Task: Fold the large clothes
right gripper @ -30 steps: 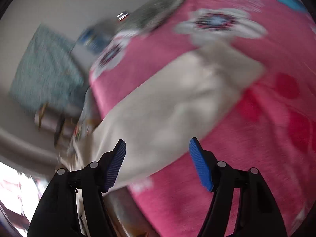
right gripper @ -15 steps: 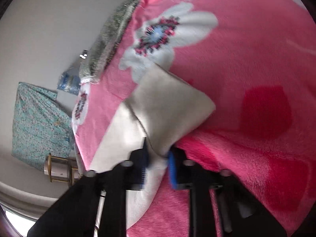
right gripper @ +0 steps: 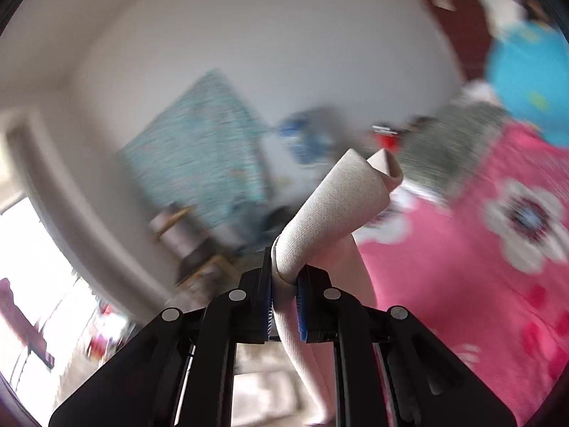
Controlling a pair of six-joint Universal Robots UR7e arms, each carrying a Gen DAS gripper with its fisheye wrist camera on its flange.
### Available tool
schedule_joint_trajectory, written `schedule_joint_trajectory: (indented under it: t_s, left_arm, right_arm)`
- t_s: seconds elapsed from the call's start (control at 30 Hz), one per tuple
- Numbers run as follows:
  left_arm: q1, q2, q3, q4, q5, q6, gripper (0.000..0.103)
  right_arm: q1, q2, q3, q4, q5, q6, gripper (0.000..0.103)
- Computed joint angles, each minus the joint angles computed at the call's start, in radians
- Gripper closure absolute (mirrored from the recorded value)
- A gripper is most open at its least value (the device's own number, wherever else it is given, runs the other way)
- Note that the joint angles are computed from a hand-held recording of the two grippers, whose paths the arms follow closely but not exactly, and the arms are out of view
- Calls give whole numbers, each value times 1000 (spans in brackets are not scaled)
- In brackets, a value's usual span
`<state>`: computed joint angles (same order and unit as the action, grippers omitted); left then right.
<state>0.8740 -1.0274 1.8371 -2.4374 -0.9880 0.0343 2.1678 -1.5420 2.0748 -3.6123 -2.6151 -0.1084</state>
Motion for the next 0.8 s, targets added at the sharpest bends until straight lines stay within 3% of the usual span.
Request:
schedule_joint_trajectory:
  t_s: [0.1, 0.37, 0.4, 0.43, 0.47, 0.53, 0.6, 0.7, 0.8]
  left_arm:
    - [5, -51, 20, 14, -8, 4, 45]
    - [35, -188, 56, 68, -28, 23, 45]
    - [42, -200, 58, 75, -35, 28, 45]
    - [48, -208, 59, 79, -44, 32, 45]
    - [55, -215, 61, 82, -54, 39, 45]
    - [66, -220, 58, 86, -75, 47, 45]
    - [77, -220, 53, 87, -102, 47, 45]
    - [83, -209, 49, 64, -121, 62, 46]
    - [82, -177, 30, 44, -122, 66, 56]
  right_arm:
    - [-10, 149, -103, 84, 99, -2, 92]
    - [-123, 521, -267, 419, 358, 146, 88]
    - [-141, 557, -281, 479, 384, 172, 77]
    - [-164, 591, -296, 556, 418, 200, 56]
    - [-188, 623, -313, 636, 449, 225, 50]
    - [-223, 683, -345, 801, 474, 287, 48]
    - [-234, 697, -330, 857, 508, 335, 48]
    - [-241, 625, -229, 754, 539, 320, 48]
    - [-233, 503, -121, 659, 488, 320, 48]
